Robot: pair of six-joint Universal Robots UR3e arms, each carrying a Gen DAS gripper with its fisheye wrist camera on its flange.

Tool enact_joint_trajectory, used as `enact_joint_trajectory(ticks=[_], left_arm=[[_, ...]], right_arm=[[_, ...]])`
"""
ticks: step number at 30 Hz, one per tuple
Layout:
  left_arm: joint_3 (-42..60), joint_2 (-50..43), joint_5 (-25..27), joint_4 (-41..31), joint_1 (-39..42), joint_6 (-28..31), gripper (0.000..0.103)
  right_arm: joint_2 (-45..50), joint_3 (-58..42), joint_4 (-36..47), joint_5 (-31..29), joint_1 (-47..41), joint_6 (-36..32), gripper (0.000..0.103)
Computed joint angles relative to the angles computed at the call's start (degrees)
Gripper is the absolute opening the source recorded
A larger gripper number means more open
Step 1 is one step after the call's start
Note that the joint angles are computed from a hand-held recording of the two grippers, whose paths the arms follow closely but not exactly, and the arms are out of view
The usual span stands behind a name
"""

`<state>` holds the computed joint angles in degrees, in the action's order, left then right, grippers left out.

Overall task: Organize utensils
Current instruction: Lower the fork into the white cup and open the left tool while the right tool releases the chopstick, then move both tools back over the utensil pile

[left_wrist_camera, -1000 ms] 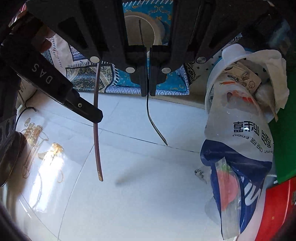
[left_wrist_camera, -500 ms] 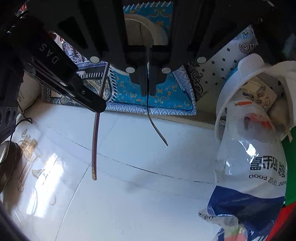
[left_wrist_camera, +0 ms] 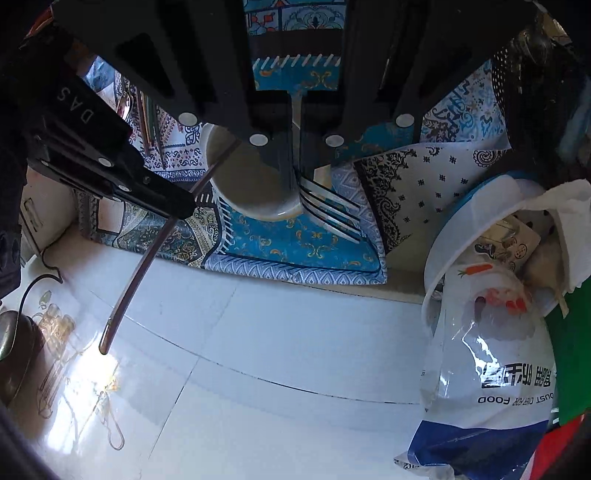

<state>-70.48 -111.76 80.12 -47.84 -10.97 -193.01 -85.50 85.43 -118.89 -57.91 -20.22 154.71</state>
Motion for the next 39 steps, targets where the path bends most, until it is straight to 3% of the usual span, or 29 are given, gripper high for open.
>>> enact_joint_trajectory(ticks=[7,12,21,39], left_arm=[[1.86,1.36,1.83,-4.49,-1.70,-1.15,0.003],[2.99,2.89,3.90,-6.62,-2.65,-2.02,0.021],[4.71,6.27,6.66,-10.46,-4.89,-3.65,0.025],[21.76,-1.52,10.75,-17.54,-17.40,-8.96,0.033]], right_arm=[[-0.08,-4.23,8.39,-0.90,-0.40,-3.02,0.009],[-1.26,-5.97,12.64,-0.21,-1.29,-5.19,0.024],[-5.48,-7.38,20.77,2.82,-5.82,-11.48,0.025],[-16.66,-9.04,39.95,7.93,-28.90,-30.22,0.028]])
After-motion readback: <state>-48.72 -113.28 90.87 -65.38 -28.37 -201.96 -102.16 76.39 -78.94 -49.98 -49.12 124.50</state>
